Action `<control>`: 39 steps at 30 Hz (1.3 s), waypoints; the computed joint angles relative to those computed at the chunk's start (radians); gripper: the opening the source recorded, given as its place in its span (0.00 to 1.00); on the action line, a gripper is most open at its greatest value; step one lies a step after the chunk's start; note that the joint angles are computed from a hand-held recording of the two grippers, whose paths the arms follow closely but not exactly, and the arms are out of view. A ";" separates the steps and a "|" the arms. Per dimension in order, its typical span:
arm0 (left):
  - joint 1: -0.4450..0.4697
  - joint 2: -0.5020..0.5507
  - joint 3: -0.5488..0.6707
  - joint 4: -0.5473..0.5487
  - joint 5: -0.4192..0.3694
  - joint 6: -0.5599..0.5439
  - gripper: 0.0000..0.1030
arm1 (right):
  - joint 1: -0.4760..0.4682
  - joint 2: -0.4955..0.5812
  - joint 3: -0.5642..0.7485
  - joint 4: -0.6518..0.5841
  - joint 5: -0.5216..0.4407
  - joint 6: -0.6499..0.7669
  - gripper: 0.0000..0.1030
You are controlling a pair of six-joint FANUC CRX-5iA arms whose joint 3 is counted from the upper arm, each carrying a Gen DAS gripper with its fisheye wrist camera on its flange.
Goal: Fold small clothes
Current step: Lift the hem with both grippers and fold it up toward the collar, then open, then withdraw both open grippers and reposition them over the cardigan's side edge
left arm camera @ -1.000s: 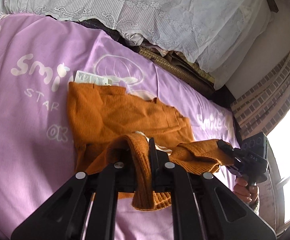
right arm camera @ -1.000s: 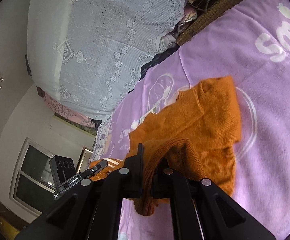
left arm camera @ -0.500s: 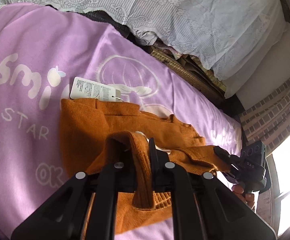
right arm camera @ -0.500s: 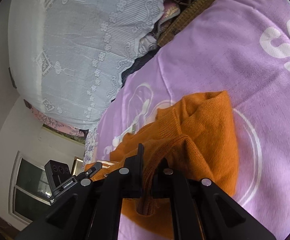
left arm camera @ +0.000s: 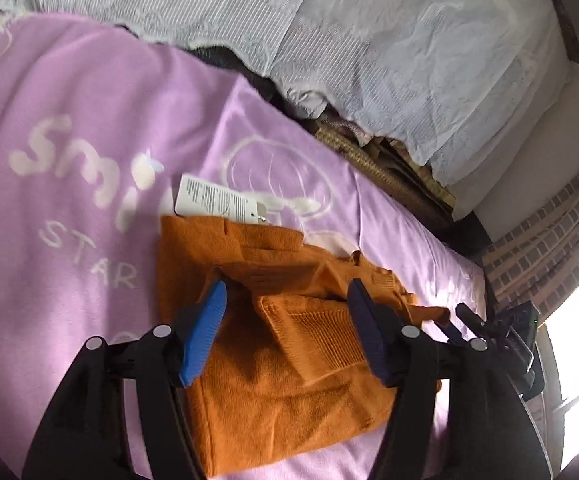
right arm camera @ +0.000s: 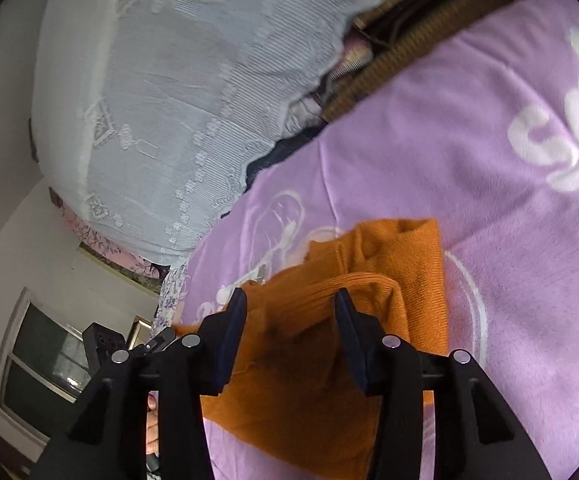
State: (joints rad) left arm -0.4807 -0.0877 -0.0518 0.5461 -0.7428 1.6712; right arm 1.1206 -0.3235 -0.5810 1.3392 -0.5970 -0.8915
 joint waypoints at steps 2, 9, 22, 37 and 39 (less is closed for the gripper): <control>0.002 -0.016 -0.018 0.035 -0.010 -0.042 0.59 | 0.051 0.008 0.021 -0.017 -0.058 0.042 0.45; -0.036 -0.026 -0.036 0.080 -0.105 -0.226 0.61 | 0.151 0.099 0.154 -0.247 -0.028 0.411 0.32; -0.041 0.218 0.294 -0.203 -0.218 0.137 0.65 | 0.053 0.327 0.444 -0.473 -0.298 0.692 0.14; -0.155 0.099 0.240 -0.372 -0.069 0.013 0.73 | 0.054 0.187 0.256 -0.155 -0.077 0.494 0.19; -0.149 0.106 0.241 -0.355 -0.100 -0.005 0.73 | 0.083 0.208 0.296 -0.266 -0.068 0.631 0.28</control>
State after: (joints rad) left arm -0.6300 0.0184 0.1896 0.1906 -0.8423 1.6664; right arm 1.2038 -0.1158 -0.2848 1.0733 -0.6650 -0.2605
